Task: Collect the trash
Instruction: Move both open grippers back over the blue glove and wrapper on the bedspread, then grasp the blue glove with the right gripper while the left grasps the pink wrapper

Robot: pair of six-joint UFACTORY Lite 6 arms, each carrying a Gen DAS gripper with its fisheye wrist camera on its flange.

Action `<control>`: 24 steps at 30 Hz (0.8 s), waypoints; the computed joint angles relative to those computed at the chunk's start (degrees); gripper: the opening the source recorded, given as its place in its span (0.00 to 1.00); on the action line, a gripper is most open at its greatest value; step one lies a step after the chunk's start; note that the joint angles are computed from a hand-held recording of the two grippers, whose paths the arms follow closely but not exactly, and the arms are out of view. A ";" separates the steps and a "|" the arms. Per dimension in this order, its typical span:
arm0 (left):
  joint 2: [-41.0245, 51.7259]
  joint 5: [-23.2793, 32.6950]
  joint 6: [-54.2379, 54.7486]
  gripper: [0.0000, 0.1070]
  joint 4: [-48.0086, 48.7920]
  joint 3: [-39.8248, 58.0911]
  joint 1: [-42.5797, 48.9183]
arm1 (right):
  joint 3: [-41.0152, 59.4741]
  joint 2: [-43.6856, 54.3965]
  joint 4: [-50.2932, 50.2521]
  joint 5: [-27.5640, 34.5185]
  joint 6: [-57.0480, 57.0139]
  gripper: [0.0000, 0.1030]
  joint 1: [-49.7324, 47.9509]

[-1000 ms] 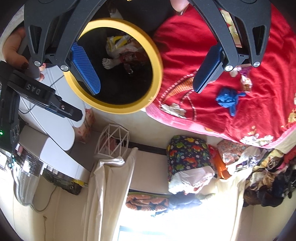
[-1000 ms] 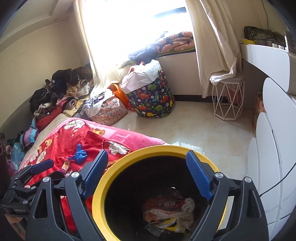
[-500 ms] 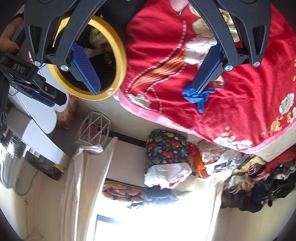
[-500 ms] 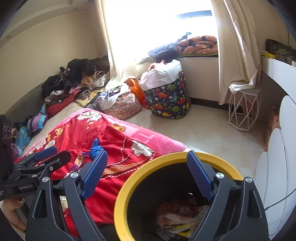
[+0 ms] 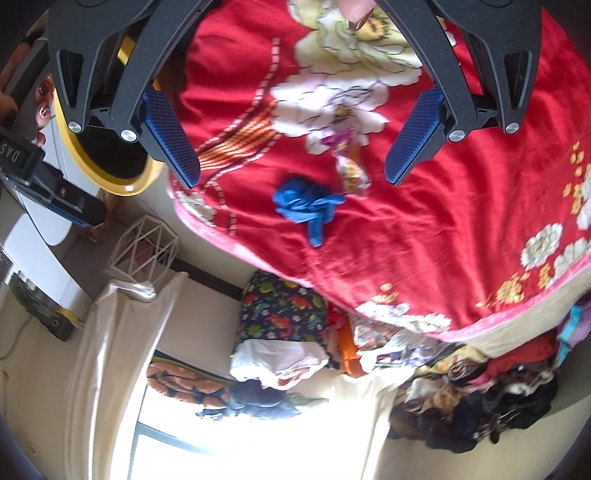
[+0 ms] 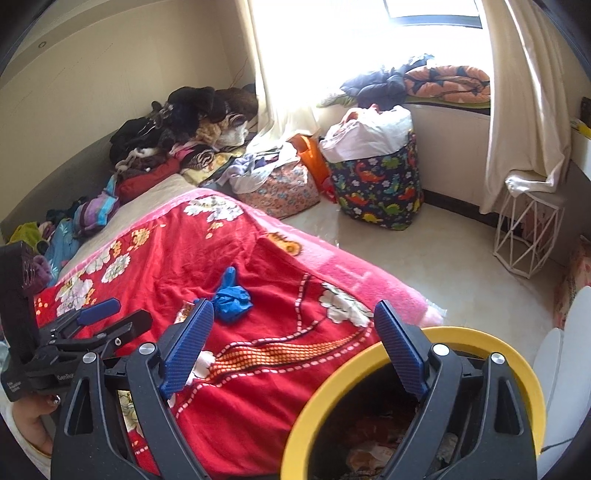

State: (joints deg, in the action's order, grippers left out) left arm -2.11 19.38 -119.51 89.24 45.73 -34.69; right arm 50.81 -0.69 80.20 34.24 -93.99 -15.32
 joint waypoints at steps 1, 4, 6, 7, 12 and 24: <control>-0.04 -0.96 -1.27 0.86 1.08 -0.85 1.24 | 0.68 1.09 0.27 -0.24 -0.23 0.83 0.94; 0.23 -2.67 -3.65 0.86 3.23 -2.23 3.66 | 4.27 5.45 -0.47 -1.67 1.19 0.83 4.82; 0.84 -4.01 -5.96 0.86 5.39 -2.95 5.41 | 7.13 8.74 -1.65 -2.41 3.11 0.83 6.96; 1.30 -4.86 -8.04 0.84 7.51 -3.04 6.26 | 9.10 10.91 -2.74 -2.51 4.75 0.83 8.00; 3.95 -7.89 -20.09 0.71 19.66 -3.50 9.18 | 16.87 19.67 -6.92 -5.05 10.46 0.77 13.19; 11.33 -11.54 -59.31 0.49 58.24 -1.83 13.96 | 39.50 42.28 -27.03 -5.05 36.42 0.58 22.12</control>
